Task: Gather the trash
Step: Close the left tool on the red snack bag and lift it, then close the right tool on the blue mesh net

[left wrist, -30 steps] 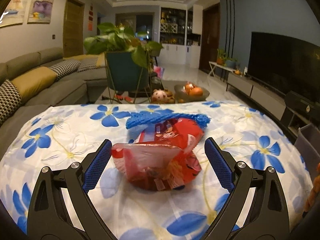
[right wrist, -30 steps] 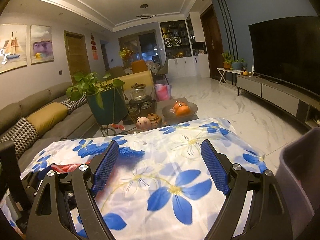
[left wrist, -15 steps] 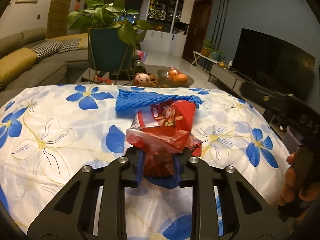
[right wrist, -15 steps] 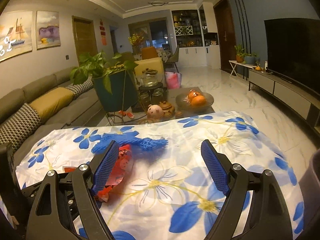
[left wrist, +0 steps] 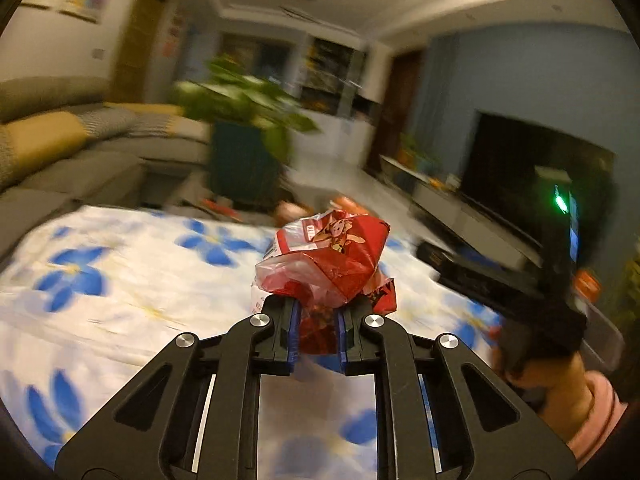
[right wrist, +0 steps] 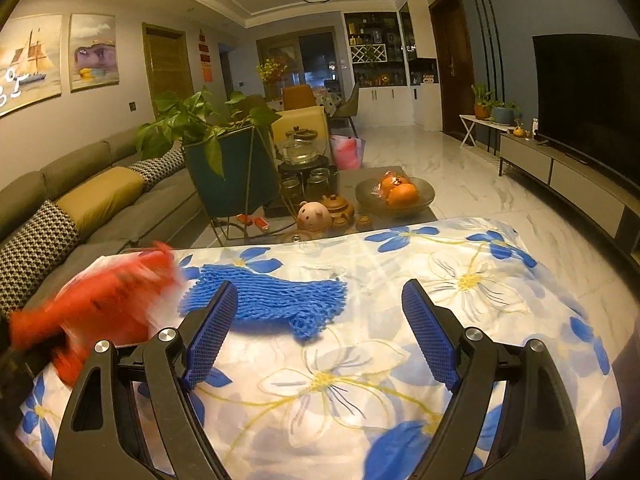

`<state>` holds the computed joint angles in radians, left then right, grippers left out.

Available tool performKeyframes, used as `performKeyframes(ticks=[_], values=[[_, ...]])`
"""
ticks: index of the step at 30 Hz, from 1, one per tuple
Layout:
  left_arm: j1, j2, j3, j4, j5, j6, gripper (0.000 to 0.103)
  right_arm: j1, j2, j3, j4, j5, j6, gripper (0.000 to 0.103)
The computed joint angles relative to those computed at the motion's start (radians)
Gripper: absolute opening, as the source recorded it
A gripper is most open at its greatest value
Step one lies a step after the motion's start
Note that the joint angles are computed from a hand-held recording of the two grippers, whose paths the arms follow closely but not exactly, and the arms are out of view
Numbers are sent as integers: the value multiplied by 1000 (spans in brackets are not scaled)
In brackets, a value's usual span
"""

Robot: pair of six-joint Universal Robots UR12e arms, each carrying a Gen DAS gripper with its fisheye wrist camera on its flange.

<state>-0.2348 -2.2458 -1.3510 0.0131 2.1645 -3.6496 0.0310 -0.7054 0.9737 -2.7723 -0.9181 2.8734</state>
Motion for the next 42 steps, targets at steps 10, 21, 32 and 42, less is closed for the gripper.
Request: performKeyframes(ticks=[10, 21, 32, 42], values=[[18, 14, -30, -155, 200, -296, 13, 65, 69, -132, 168, -86, -52, 82], [35, 10, -30, -191, 145, -336, 13, 105, 141, -268, 410, -219, -138, 75], [35, 9, -35, -194, 142, -322, 13, 100, 119, -226, 402, -190, -163, 25], [34, 7, -34, -181, 131, -298, 13, 64, 44, -92, 272, -70, -122, 13]])
